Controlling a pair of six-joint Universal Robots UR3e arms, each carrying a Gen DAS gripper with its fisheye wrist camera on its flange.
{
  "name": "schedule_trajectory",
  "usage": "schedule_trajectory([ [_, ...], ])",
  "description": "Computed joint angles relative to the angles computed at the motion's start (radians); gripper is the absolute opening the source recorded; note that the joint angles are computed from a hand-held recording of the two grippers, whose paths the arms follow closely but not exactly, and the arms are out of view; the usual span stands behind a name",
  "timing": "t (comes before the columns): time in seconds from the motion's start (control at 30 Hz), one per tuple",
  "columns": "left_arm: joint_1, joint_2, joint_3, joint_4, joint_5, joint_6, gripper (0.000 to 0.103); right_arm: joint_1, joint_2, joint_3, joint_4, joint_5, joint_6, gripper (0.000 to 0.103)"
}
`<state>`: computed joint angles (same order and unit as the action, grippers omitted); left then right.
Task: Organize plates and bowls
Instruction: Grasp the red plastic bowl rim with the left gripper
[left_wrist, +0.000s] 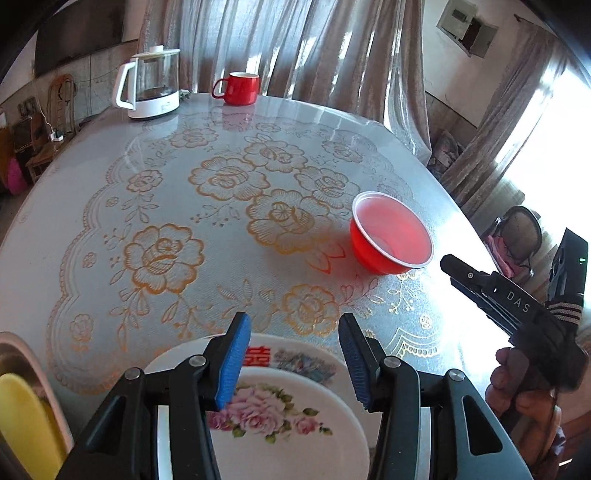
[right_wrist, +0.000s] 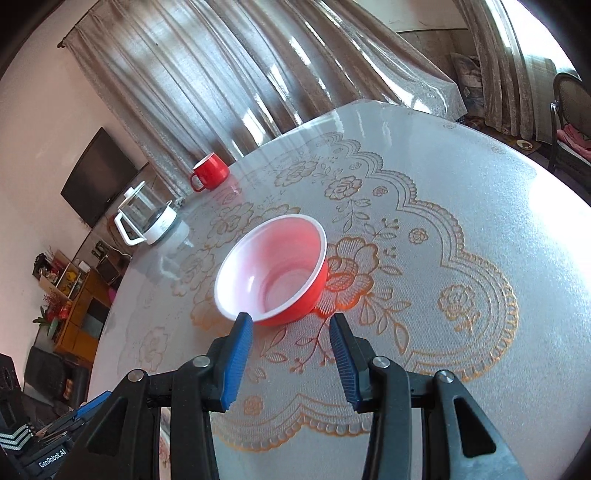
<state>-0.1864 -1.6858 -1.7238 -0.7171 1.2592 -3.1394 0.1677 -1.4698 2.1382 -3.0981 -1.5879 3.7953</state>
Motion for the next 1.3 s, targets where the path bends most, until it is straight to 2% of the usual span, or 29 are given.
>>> schedule_trajectory([
  [0.2, -0.054, -0.222, 0.254, -0.076, -0.039, -0.052, 0.049, -0.061, 0.061, -0.055, -0.010, 0.022, -0.032, 0.043],
  [0.37, -0.084, -0.351, 0.400, -0.062, -0.067, -0.092, 0.046, -0.092, 0.112, -0.084, -0.030, 0.049, -0.046, 0.034],
  [0.6, -0.106, -0.523, 0.618, -0.149, -0.126, -0.127, 0.046, -0.111, 0.177, -0.109, -0.046, 0.088, -0.057, 0.023],
  [0.63, -0.106, -0.537, 0.632, -0.153, -0.139, -0.122, 0.043, -0.104, 0.183, -0.113, -0.047, 0.087, -0.059, 0.022],
  [0.73, -0.107, -0.535, 0.609, -0.121, -0.148, -0.102, 0.030, -0.089, 0.205, -0.138, -0.038, 0.090, -0.065, 0.022],
  [0.77, -0.107, -0.526, 0.595, -0.110, -0.146, -0.093, 0.029, -0.084, 0.209, -0.144, -0.036, 0.093, -0.068, 0.021],
  [0.87, -0.109, -0.485, 0.535, -0.061, -0.106, -0.061, 0.029, -0.061, 0.226, -0.174, -0.022, 0.083, -0.075, 0.021],
  [1.0, -0.070, -0.429, 0.453, -0.045, -0.128, -0.054, 0.026, -0.041, 0.246, -0.209, -0.001, 0.090, -0.072, 0.021],
  [1.2, -0.029, -0.317, 0.308, -0.024, -0.078, -0.035, 0.026, 0.015, 0.278, -0.281, 0.040, 0.105, -0.072, 0.021],
  [1.3, 0.009, -0.254, 0.227, -0.015, -0.089, -0.031, 0.026, 0.043, 0.297, -0.323, 0.059, 0.117, -0.068, 0.022],
])
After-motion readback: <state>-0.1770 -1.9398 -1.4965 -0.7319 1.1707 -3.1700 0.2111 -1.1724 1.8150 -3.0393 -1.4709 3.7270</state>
